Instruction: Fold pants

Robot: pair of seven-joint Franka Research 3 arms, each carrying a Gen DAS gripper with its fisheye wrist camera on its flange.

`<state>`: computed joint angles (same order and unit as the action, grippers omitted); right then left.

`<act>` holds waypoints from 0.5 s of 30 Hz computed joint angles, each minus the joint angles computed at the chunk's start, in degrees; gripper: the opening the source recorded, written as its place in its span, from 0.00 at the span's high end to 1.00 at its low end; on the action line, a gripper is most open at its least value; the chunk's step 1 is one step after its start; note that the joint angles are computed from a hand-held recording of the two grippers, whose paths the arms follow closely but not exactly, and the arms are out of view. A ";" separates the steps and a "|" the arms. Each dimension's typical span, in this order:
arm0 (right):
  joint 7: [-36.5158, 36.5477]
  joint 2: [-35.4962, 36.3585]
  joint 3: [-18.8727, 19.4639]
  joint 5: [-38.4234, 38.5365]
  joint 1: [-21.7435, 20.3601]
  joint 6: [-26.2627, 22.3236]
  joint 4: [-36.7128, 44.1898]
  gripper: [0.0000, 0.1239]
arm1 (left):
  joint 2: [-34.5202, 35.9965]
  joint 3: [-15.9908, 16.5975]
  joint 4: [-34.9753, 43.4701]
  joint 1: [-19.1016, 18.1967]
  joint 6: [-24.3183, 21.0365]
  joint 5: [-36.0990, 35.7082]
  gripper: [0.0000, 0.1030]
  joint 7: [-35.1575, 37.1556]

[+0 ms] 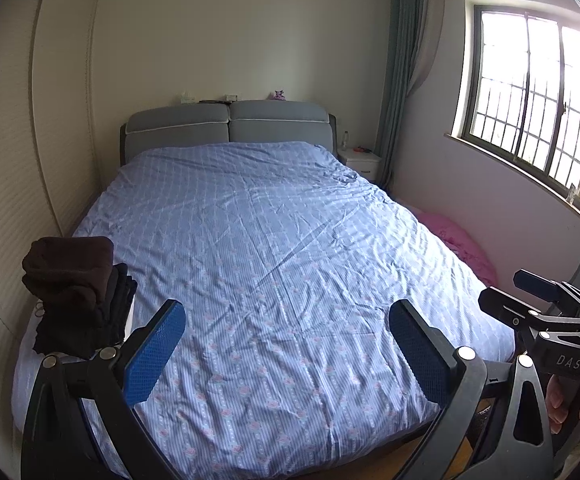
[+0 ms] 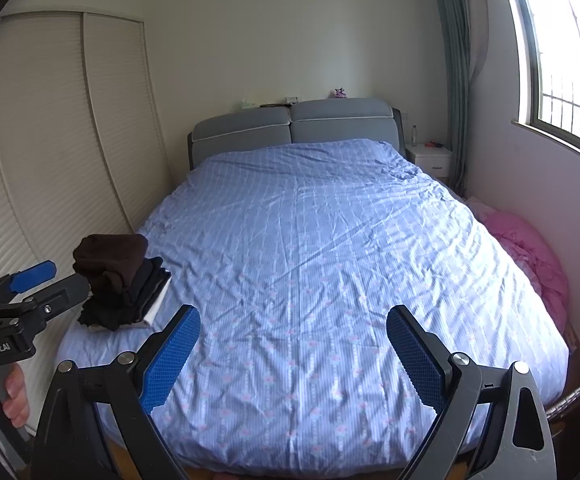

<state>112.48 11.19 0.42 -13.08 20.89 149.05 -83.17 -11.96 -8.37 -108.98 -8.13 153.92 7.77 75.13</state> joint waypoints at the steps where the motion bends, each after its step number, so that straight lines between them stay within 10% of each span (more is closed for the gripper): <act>1: 0.00 0.00 -0.01 -0.02 0.01 0.16 -0.03 0.23 | 0.08 -0.09 0.26 0.15 -0.12 0.32 0.00 -0.24; 15: -2.54 -0.55 0.17 1.56 -0.92 0.89 -0.64 0.23 | 0.03 0.20 0.28 0.01 0.53 -0.43 0.00 -0.59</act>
